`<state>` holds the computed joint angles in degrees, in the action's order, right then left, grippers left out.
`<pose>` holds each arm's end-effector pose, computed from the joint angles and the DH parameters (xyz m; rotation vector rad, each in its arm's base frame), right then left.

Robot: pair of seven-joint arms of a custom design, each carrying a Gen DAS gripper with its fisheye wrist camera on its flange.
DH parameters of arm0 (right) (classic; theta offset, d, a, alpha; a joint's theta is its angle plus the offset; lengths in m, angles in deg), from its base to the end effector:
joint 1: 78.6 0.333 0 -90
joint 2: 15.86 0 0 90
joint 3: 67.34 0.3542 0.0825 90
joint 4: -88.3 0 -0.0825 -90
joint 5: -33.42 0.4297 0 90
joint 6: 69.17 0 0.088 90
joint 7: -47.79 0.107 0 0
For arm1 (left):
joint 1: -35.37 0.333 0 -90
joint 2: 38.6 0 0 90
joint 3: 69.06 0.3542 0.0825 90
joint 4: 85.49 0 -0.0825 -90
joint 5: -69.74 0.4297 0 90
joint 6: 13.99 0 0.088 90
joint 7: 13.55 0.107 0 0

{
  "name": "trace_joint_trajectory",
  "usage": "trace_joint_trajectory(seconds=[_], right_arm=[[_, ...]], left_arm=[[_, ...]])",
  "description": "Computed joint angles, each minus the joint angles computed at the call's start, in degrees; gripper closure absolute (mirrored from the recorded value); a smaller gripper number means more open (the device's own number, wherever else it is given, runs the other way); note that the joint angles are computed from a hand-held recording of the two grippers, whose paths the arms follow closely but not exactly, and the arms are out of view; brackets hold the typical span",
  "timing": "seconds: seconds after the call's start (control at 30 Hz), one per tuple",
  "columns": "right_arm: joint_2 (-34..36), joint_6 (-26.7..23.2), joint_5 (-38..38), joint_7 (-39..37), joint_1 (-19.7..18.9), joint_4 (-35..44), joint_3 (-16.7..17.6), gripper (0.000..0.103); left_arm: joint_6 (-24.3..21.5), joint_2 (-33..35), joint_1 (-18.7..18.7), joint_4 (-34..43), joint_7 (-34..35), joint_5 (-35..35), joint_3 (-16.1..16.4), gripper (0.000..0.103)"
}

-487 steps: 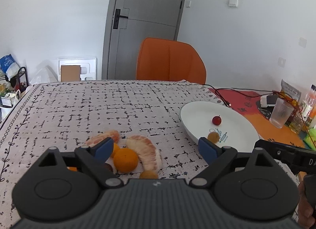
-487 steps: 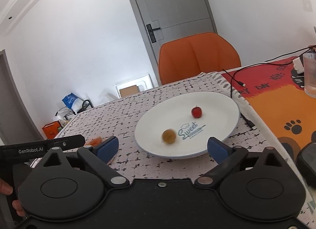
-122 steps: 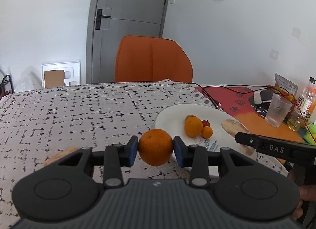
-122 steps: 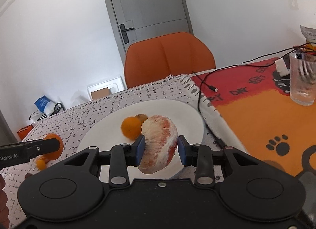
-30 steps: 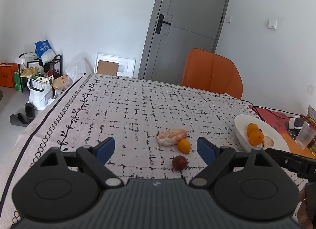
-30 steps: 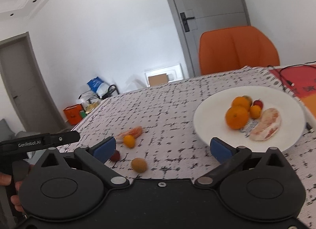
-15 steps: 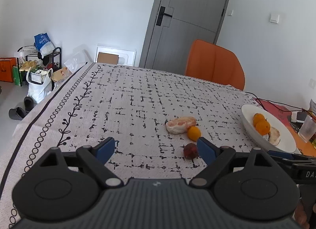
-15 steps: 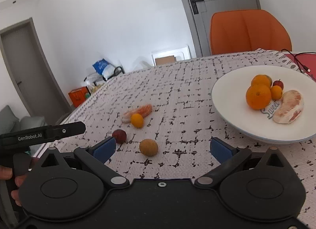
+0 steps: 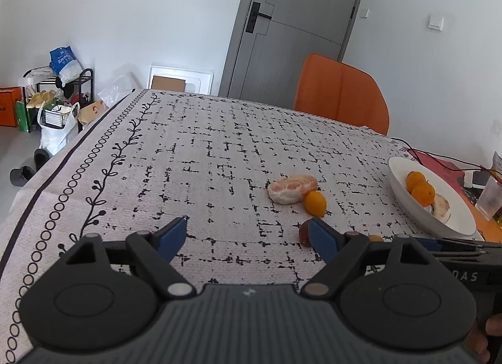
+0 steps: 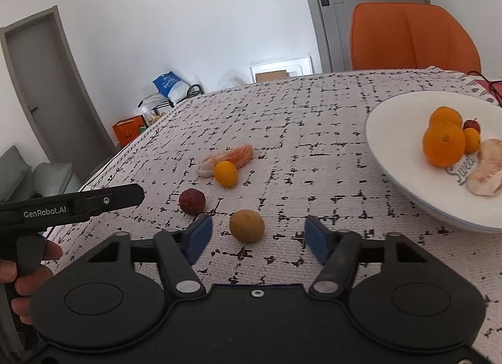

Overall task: Organize fruits
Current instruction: 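Grasp the brownish yellow plum with the right gripper while the left grasps the dark red plum, then lower both plums onto the white plate and open both grippers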

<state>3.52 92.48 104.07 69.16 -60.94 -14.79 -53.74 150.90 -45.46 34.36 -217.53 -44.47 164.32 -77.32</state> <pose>0.6473 0.3184 0.4256 -1.9373 0.9923 -0.1562 0.5227 -0.1442 0.4363 -1.9339 1.2441 -0.9379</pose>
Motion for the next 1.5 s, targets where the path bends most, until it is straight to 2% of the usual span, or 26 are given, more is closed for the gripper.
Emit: trace_joint_trajectory(seconds=[0.17,0.2,0.57,0.83,0.9,0.97,1.03,1.1,1.17,1.5], right_arm=[[0.46,-0.11,-0.53,-0.82,0.24,0.40,0.11,0.068],[0.52,-0.17,-0.76,-0.66,0.25,0.47,0.05,0.078],[-0.52,0.51,2.44,-3.73,-0.74,-0.11,0.16,0.079],[-1.87,1.77,5.54,-6.22,-1.15,-0.81,-0.44,0.079],[-2.39,2.51,8.15,-8.76,-1.46,-1.04,-0.26,0.079],[-3.02,3.08,11.07,-11.56,-1.65,-1.32,-0.31,0.079],[-3.44,3.31,13.07,-12.94,-1.64,-1.43,-0.79,0.079],[-3.73,3.41,14.61,-13.83,-1.67,-1.50,-1.35,0.079],[-3.86,3.56,15.50,-14.23,-1.62,-1.53,-1.86,0.079],[-4.44,3.62,21.07,-17.58,-2.43,-1.83,-3.51,0.079]], left_arm=[[-0.71,0.76,-0.21,0.59,1.63,-1.37,-0.17,0.021],[-0.74,1.02,-0.26,0.83,2.05,-1.57,-0.19,0.021],[-0.40,3.80,-1.31,3.88,3.98,-1.50,-0.32,0.023],[1.64,7.13,-2.32,7.03,5.54,-2.45,-0.08,0.038],[2.12,8.07,-2.56,7.60,7.33,-4.32,0.06,0.048],[2.79,9.02,-2.78,8.00,9.57,-6.93,0.23,0.053],[0.50,9.20,-3.51,8.21,12.29,-8.76,0.00,0.063],[0.61,9.52,-3.76,8.58,14.33,-10.83,0.17,0.080],[1.84,9.73,-3.82,8.98,13.25,-10.29,0.48,0.080],[1.10,11.01,-5.75,12.31,13.33,-7.80,0.01,0.080]])
